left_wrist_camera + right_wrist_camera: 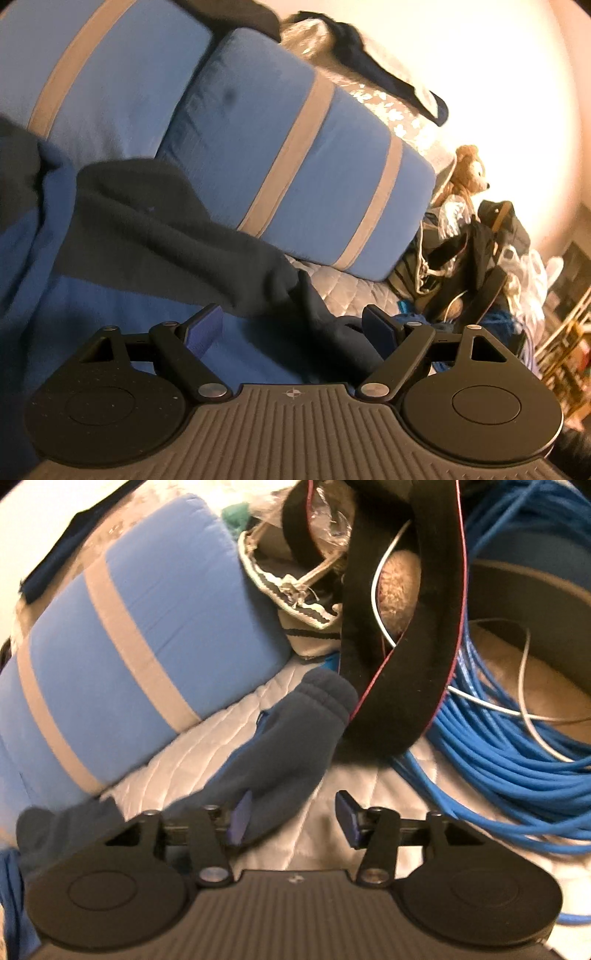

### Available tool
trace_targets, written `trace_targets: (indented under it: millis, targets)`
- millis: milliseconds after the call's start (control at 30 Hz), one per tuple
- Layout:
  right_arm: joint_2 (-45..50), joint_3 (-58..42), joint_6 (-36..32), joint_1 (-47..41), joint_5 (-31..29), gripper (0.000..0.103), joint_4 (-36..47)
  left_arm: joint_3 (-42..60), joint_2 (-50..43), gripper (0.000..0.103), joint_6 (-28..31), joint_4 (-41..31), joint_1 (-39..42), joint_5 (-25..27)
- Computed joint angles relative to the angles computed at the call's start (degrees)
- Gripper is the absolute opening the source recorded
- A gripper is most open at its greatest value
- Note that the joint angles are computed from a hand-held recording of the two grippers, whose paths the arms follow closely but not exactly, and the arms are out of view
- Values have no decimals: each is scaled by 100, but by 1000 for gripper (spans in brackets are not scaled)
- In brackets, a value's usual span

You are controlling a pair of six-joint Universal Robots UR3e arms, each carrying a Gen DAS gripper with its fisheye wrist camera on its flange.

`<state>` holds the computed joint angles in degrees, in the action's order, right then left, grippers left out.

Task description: Fold clothes

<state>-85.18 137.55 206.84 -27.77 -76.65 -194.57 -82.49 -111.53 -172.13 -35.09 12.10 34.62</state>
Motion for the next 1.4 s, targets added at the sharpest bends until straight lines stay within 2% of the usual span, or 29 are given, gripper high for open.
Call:
trace_targets:
  millis: [67,100,300,467,600,700,800,867,1000,1133,1167,1200,1233,1267,1300,1400]
  targets:
    - [148,38,150,-114,247,6,-285,40,-46,83,-125,-67,20,4]
    - [127,12,193,-70,196,5,-311,70,-70,83,-188,-109,34,-6]
    - [-851,-412,-262,498,-525,4,761,199,-157,83,-375,-309,97,-128]
    - [-1460,-1216,-956,1186,-1065,4,1874,120,-117,83,-464,-97,97,-69]
    - [-1596,-1997,-1055,1934,-1426,4,2748,89,-109,83,-530,-5,115,-67]
    - [-1302,-2756,-923,2817,-1986,4,3351,129,-134,83,-528,-73,127,-79]
    - [-896,-3500,-518,3584,-2323,4,4016,194,-162,83,-513,-188,137,-86]
    - [-697,-3874,-290,3883,-2153,4,4463,235,-175,83,-510,-262,142,-104]
    - [-94,-4568,-389,4296,-1787,5,4869,240,-174,83,-494,-285,157,-168]
    - [575,-5304,-695,4524,-1427,12,5104,229,-171,83,-483,-291,170,-169]
    - [709,-5506,-821,4591,-1346,36,5210,229,-171,83,-502,-284,174,-169]
    - [837,-5707,-960,4663,-1276,50,5312,228,-171,83,-522,-278,180,-169]
    - [969,-5918,-1101,4734,-1206,56,5423,224,-169,83,-545,-277,190,-174]
    - [997,-5989,-1277,4815,-1161,67,5407,229,-172,83,-567,-287,199,-187]
    - [1004,-6036,-1462,4899,-1119,74,5366,236,-176,83,-588,-299,207,-200]
    - [716,-5822,-1984,5014,-948,79,5084,278,-191,83,-621,-386,227,-242]
